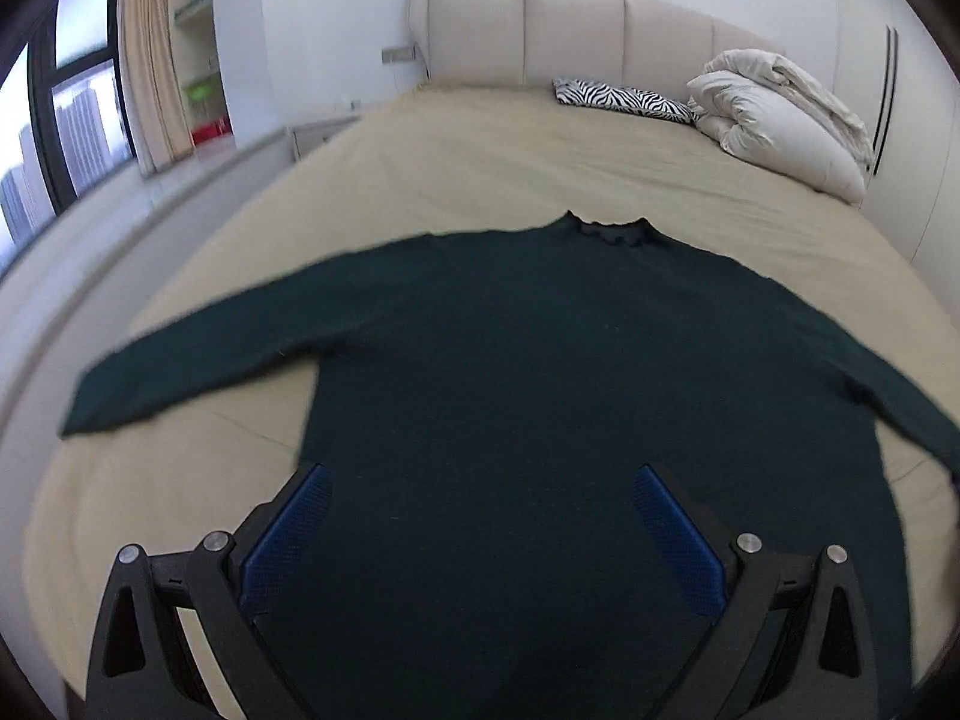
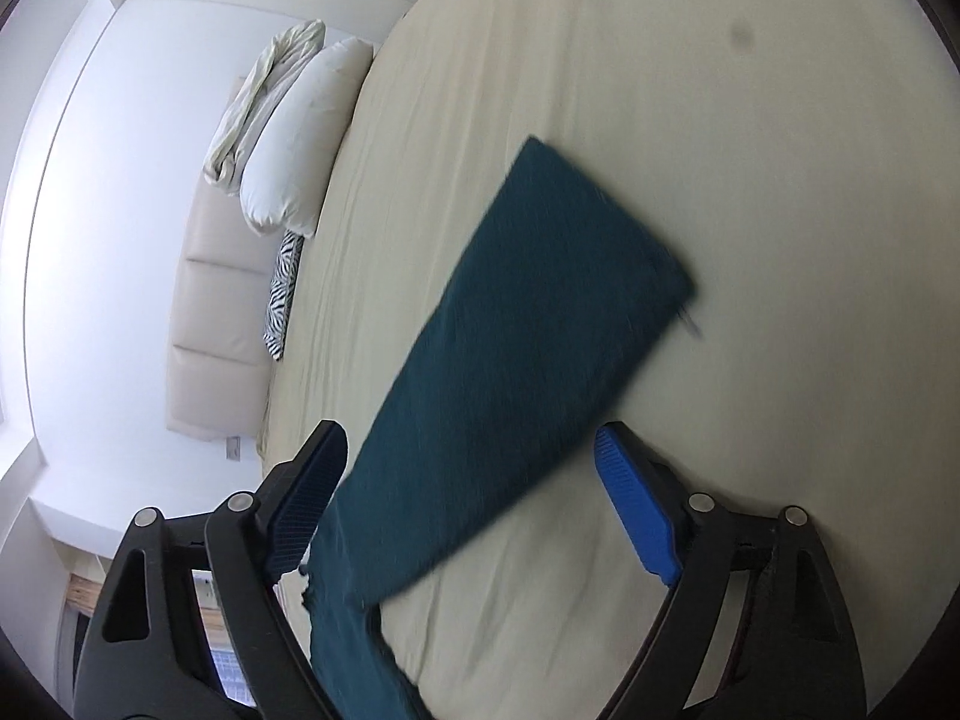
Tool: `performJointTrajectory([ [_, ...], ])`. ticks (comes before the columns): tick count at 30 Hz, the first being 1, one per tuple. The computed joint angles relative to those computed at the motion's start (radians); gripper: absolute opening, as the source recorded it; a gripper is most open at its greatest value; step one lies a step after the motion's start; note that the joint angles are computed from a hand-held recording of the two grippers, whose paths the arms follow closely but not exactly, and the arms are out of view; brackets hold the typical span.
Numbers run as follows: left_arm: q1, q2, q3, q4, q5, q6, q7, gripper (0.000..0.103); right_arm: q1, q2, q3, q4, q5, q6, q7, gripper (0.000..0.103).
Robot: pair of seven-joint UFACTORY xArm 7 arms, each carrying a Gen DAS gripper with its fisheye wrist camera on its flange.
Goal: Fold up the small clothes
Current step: 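Grasp the sweater sleeve with the right tool and lift it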
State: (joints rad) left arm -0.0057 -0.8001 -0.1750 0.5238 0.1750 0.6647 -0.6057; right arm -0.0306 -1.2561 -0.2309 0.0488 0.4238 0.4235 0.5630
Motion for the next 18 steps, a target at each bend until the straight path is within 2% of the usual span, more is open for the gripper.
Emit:
performJointTrajectory([
  [2, -0.099, 0.068, 0.150, -0.008, -0.158, -0.094, 0.056, 0.102, 0.031, 0.105, -0.022, 0.030, 0.005, -0.080, -0.022, 0.066],
  [3, -0.133, 0.082, 0.188, -0.031, -0.223, -0.143, 0.074, 0.099, 0.053, 0.163, -0.024, 0.043, 0.007, -0.126, -0.030, 0.060],
  [5, -0.177, 0.119, 0.236, -0.040, -0.311, -0.194, 0.121, 0.095, 0.047, 0.260, -0.036, 0.087, -0.010, -0.135, -0.048, 0.030],
  [7, -0.226, 0.171, 0.278, -0.018, -0.386, -0.228, 0.193, 0.090, 0.040, 0.348, -0.006, 0.136, -0.026, -0.136, -0.042, 0.022],
  [9, -0.267, 0.221, 0.308, 0.010, -0.453, -0.251, 0.262, 0.090, 0.011, 0.399, 0.059, 0.182, -0.069, -0.120, -0.030, 0.013],
  [10, -0.298, 0.244, 0.334, 0.024, -0.500, -0.262, 0.305, 0.090, 0.026, 0.427, 0.074, 0.213, -0.082, -0.122, -0.037, 0.008],
  [12, -0.367, 0.293, 0.391, 0.062, -0.607, -0.285, 0.397, 0.089, 0.064, 0.474, 0.113, 0.278, -0.109, -0.126, -0.049, 0.008],
  [16, -0.446, 0.339, 0.465, 0.113, -0.797, -0.298, 0.543, 0.089, 0.187, 0.649, 0.224, 0.502, -0.192, -0.135, -0.119, 0.007],
  [18, -0.474, 0.353, 0.496, 0.129, -0.897, -0.300, 0.603, 0.089, 0.294, 0.735, 0.248, 0.596, -0.196, -0.159, -0.182, 0.007],
])
